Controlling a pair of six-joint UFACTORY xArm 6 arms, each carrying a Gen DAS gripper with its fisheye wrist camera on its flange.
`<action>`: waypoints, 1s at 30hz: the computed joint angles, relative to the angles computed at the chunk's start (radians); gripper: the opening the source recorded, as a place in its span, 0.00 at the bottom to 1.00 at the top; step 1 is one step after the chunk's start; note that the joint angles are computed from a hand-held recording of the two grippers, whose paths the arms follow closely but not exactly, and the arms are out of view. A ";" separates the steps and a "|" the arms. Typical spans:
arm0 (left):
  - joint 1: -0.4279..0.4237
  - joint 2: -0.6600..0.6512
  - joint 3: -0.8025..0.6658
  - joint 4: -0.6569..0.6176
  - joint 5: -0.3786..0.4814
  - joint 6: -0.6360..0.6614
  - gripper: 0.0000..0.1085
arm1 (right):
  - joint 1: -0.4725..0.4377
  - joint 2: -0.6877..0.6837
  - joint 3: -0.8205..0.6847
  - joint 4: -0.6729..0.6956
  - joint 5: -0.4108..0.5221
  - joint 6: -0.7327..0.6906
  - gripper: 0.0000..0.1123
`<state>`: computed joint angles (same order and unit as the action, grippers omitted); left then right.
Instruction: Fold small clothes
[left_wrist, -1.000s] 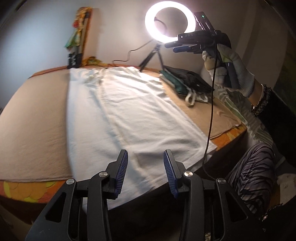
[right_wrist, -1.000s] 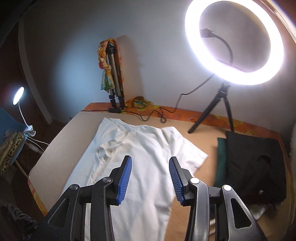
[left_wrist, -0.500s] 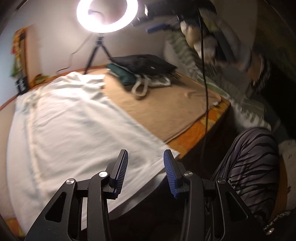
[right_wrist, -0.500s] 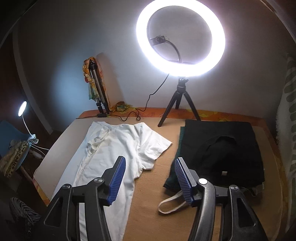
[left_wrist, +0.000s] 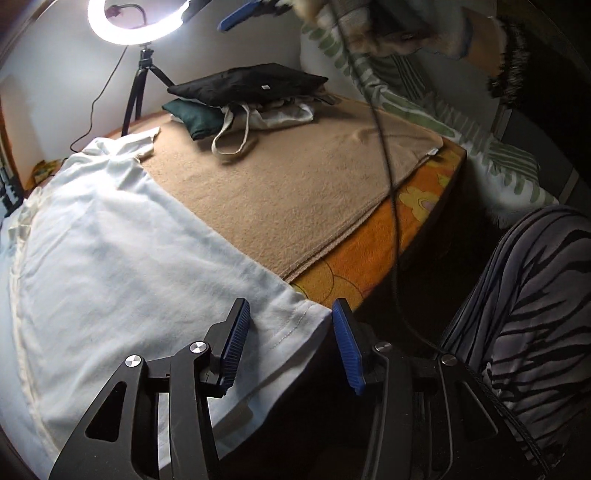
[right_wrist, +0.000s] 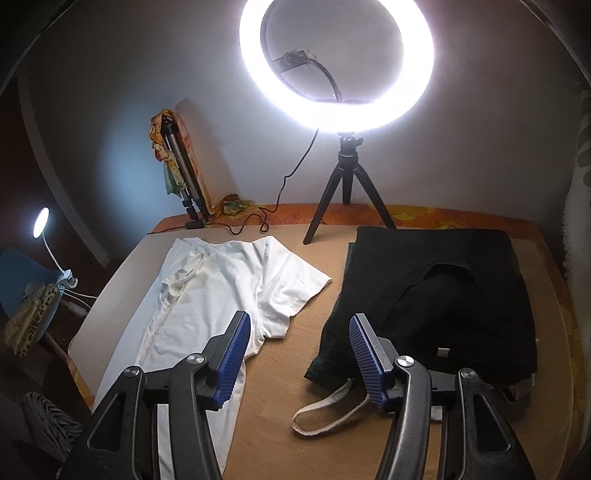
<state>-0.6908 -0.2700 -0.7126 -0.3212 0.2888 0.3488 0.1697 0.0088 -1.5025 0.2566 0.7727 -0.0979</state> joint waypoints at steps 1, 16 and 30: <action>0.000 -0.001 0.005 0.019 -0.013 -0.011 0.31 | 0.001 0.022 -0.017 0.015 0.004 -0.011 0.52; 0.082 -0.064 -0.014 -0.461 -0.013 0.148 0.07 | 0.065 0.642 -0.665 -0.026 0.240 0.137 0.52; 0.056 -0.089 0.017 -0.581 -0.029 0.208 0.07 | 0.109 0.872 -0.986 -0.246 0.399 0.303 0.39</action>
<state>-0.6347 -0.3587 -0.6954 -0.9024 0.2594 0.5570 0.2790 0.8806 -2.4890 0.0106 1.1720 0.2048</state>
